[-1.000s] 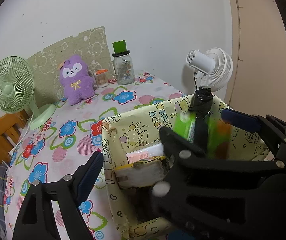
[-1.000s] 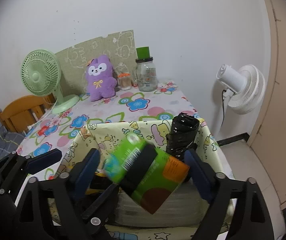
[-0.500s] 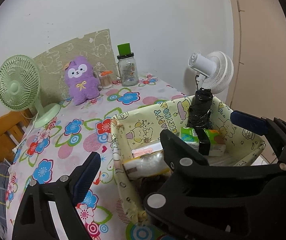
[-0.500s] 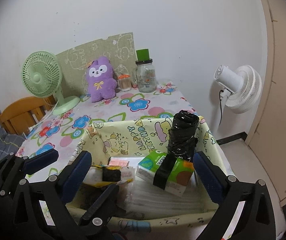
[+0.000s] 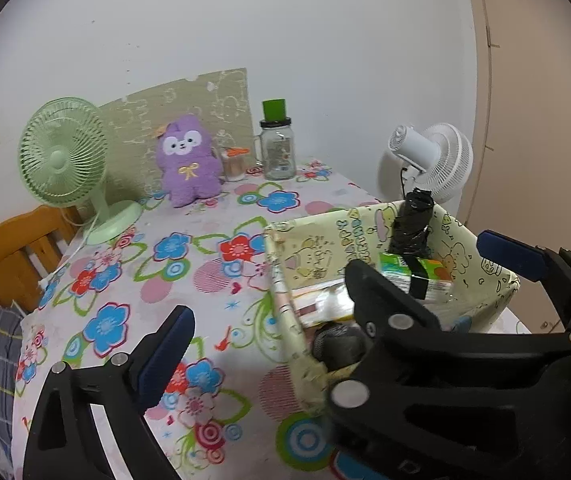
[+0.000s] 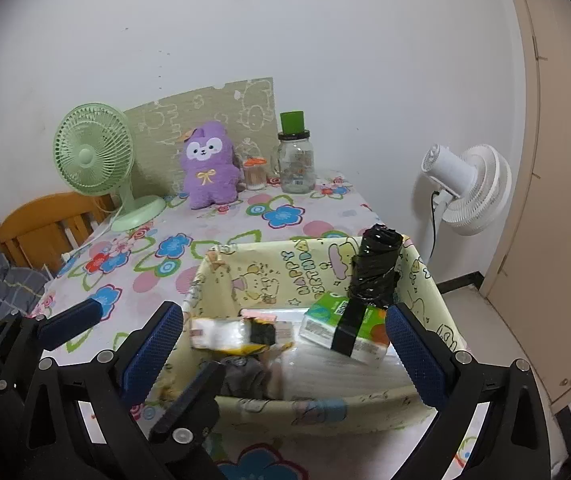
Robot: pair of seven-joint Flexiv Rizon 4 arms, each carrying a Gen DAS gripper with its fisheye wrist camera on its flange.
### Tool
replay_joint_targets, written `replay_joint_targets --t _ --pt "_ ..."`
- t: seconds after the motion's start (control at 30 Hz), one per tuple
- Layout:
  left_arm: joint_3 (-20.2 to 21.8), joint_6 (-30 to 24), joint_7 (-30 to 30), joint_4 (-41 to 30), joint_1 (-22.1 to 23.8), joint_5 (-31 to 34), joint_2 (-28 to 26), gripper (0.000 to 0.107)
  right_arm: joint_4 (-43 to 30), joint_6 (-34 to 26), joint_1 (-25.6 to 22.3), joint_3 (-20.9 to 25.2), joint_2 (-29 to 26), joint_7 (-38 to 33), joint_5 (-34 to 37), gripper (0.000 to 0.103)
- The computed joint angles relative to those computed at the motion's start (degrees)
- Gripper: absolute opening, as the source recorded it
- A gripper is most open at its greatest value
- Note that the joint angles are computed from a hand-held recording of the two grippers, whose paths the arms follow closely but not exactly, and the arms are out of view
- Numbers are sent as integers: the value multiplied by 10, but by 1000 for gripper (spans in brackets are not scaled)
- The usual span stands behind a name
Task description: Organize soft objects
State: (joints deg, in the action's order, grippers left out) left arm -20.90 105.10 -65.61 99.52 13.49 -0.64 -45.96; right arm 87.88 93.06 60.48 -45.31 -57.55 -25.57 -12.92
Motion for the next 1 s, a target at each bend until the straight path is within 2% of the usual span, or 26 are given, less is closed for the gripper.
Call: replay_joint_targets --t 0.2,0.6,0.8,1.0 --pt "-14 22 -12 28 33 18 11 102 8 -3 29 -21 -1 8 3 102" --pt "-24 50 -61 72 87 54 36 103 18 -4 79 -64 -12 25 9 102" --pt "-1 72 -92 87 94 61 49 103 28 6 108 -91 -23 29 28 102" --pt "4 86 -131 107 116 77 63 103 38 11 133 -115 -30 19 47 102"
